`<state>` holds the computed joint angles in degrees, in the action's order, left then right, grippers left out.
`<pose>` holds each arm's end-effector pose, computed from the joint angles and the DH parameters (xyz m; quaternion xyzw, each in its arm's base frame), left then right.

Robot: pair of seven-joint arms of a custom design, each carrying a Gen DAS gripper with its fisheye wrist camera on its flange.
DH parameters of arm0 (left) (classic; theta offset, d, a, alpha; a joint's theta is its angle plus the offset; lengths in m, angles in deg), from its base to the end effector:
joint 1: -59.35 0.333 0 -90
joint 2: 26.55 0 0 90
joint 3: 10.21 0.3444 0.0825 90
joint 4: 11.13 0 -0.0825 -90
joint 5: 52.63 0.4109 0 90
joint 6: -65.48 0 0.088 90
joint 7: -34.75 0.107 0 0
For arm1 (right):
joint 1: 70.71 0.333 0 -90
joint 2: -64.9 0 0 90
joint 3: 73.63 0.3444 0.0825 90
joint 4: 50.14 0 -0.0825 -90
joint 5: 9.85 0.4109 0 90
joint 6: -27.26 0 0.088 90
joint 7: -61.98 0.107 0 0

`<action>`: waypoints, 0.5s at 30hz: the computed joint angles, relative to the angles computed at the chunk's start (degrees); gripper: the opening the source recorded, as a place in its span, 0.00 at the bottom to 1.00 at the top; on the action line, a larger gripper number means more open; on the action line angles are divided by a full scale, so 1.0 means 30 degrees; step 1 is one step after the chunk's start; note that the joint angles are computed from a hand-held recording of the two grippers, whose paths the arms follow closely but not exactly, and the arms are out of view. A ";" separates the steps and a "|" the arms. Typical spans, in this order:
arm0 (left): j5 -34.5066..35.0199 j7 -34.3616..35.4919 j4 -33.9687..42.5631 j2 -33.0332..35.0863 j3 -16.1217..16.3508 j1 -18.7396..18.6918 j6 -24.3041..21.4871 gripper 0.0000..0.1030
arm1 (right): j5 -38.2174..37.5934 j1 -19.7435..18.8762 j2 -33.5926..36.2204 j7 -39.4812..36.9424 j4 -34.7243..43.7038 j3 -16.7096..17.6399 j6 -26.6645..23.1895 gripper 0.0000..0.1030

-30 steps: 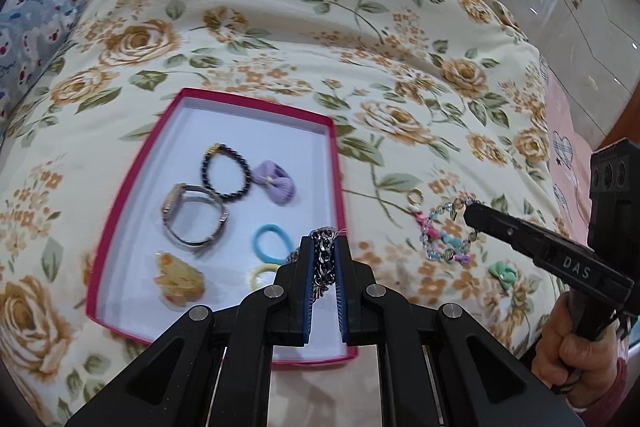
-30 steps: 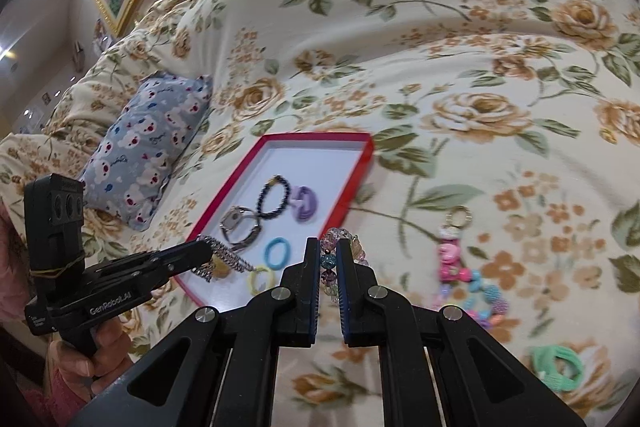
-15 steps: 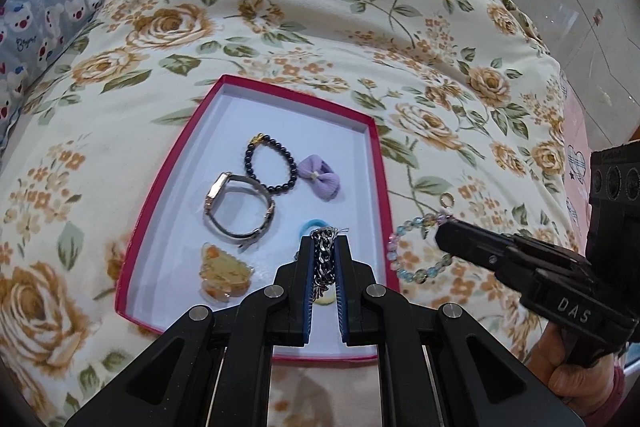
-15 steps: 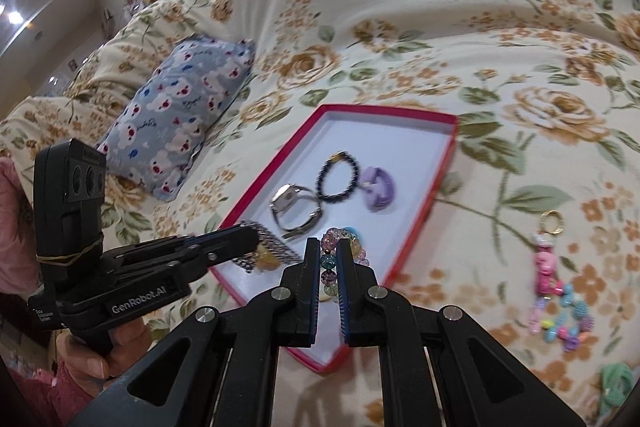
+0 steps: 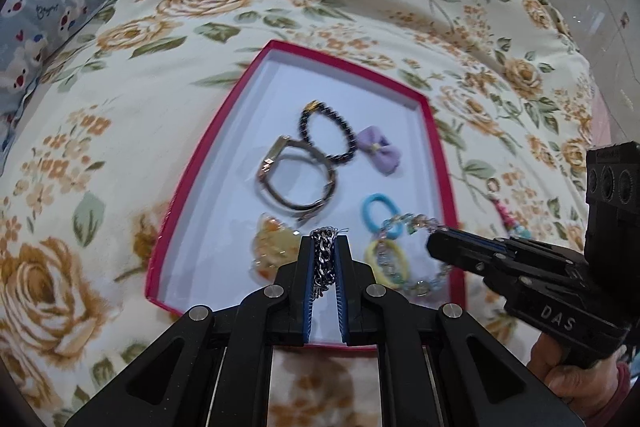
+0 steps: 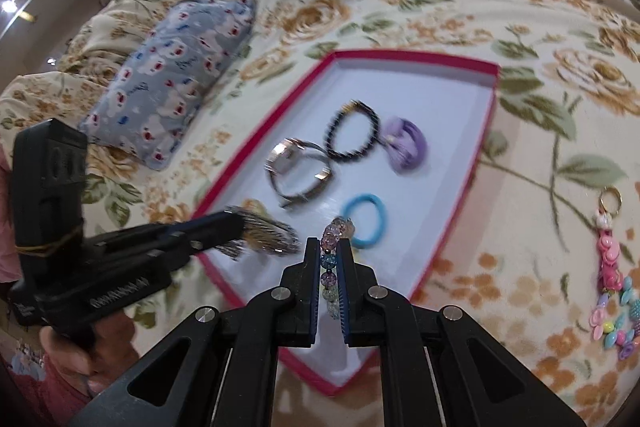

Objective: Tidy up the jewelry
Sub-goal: 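Carry the chain and bead bracelets into the red box, open both tools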

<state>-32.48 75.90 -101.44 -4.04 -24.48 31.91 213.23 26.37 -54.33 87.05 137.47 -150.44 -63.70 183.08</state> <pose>0.5757 -0.4808 0.5060 -0.6484 0.6915 -0.3052 0.0909 0.6661 0.2884 0.4253 -0.7157 0.6014 0.0103 0.3549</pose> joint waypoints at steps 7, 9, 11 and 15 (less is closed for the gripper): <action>0.0555 -0.0389 0.0551 0.0408 0.0307 -0.0294 -0.0647 0.08 | -0.1845 0.0499 0.0374 0.1272 0.0074 -0.0713 -0.0324 0.07; 0.0891 -0.0451 0.0801 0.0535 0.0390 -0.0451 -0.0946 0.08 | -0.2130 0.0508 0.0552 0.1375 0.0255 -0.0701 -0.0429 0.07; 0.1042 -0.0461 0.0765 0.0523 0.0395 -0.0472 -0.0972 0.08 | -0.2419 0.0553 0.0602 0.1498 0.0276 -0.0727 -0.0422 0.08; 0.1042 -0.0370 0.0748 0.0525 0.0332 -0.0402 -0.0984 0.08 | -0.2354 0.0356 0.0651 0.1431 0.0306 -0.0540 -0.0478 0.09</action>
